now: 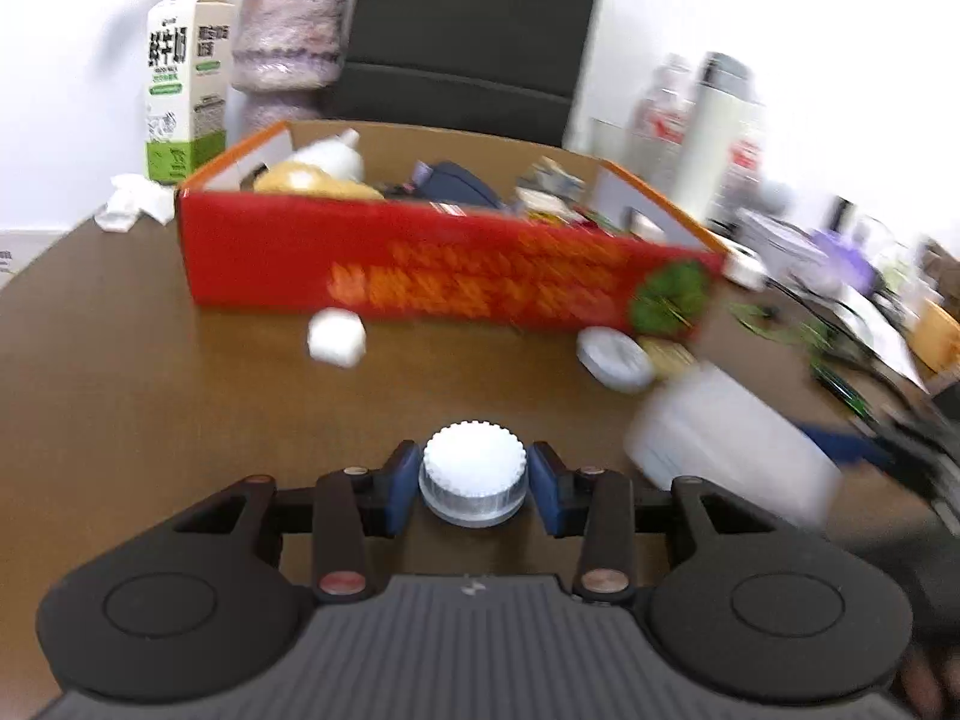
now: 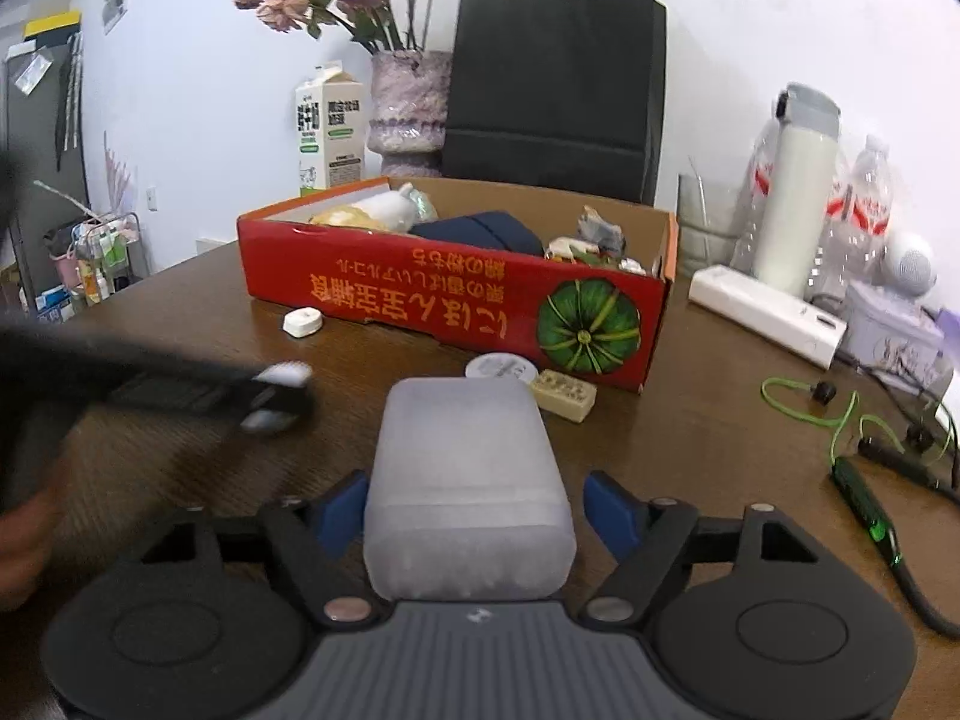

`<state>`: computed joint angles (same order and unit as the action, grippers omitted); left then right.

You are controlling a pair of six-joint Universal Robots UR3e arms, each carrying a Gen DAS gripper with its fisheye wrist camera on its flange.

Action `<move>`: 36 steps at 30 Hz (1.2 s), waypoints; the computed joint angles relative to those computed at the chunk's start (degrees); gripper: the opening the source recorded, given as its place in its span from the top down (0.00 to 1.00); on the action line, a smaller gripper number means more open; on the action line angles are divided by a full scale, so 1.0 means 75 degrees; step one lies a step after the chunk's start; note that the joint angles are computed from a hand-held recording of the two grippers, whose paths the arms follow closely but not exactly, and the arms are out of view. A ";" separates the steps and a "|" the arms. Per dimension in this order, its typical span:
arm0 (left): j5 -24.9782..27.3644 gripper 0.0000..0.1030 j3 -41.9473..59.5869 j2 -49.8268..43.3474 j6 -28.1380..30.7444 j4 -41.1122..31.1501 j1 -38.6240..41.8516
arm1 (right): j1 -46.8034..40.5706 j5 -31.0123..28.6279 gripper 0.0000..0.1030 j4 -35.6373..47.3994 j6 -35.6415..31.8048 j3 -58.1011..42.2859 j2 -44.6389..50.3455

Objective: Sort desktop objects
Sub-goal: 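Carry container and ribbed cap into the cardboard box and open both tools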

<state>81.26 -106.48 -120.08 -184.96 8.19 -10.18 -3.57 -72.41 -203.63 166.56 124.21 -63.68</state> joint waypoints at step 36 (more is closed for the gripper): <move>-0.1484 0.61 -0.5404 0.4336 0.1286 0.2282 0.0965 | 0.1991 -0.2158 0.37 -0.1362 0.2694 0.3610 -0.3307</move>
<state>70.12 -147.01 -87.56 -175.32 25.30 -2.94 11.36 -88.60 -213.84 186.77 151.29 -88.48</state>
